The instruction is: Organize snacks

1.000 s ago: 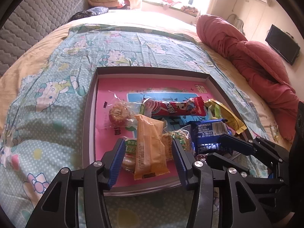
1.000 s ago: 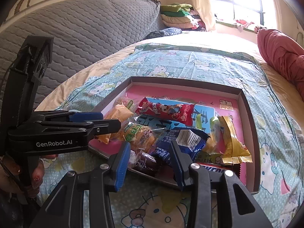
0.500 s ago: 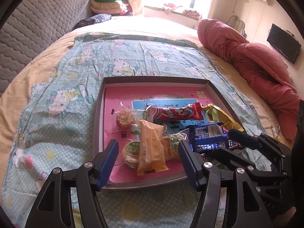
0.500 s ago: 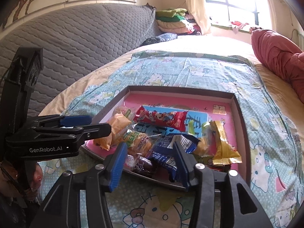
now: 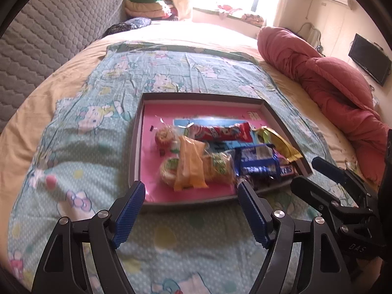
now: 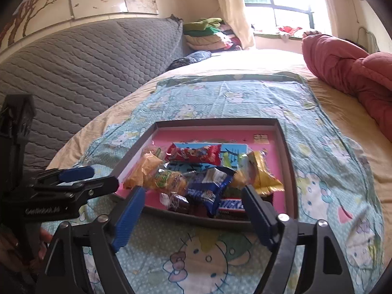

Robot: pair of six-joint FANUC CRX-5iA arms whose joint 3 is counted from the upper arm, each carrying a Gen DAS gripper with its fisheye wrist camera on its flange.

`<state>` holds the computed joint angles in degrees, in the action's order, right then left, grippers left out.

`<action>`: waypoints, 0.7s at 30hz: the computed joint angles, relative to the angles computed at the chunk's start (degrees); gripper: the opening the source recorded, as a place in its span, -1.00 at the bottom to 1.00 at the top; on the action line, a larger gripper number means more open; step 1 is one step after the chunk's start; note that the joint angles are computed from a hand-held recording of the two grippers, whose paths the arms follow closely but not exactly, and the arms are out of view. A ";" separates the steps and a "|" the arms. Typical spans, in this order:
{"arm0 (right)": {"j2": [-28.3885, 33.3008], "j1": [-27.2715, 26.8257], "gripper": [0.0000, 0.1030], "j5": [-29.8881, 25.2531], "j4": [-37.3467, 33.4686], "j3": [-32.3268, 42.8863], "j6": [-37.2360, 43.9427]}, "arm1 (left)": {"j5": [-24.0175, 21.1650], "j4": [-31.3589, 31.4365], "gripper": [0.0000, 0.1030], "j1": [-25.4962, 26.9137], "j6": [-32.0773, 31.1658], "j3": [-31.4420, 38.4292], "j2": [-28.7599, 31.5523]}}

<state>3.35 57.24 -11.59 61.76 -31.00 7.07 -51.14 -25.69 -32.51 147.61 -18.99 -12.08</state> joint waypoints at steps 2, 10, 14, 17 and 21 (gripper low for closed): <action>-0.77 0.34 0.72 -0.97 0.95 -0.66 -1.32 | -1.12 -0.55 0.54 -1.24 0.73 0.51 0.07; -4.19 2.29 0.94 -6.76 5.32 -3.18 -6.70 | -5.67 -2.44 0.54 -5.48 3.43 1.90 -0.33; -5.56 4.65 0.96 -10.31 2.22 -3.51 -4.70 | -7.96 -3.65 0.54 -7.74 6.19 2.42 -0.82; -6.65 7.14 0.96 -14.27 -1.50 -3.69 -3.11 | -9.33 -3.48 0.54 -8.79 7.50 2.55 -1.23; -7.59 9.40 0.97 -17.87 -7.93 -3.24 0.51 | -11.57 -1.97 0.54 -9.37 8.72 2.12 -1.68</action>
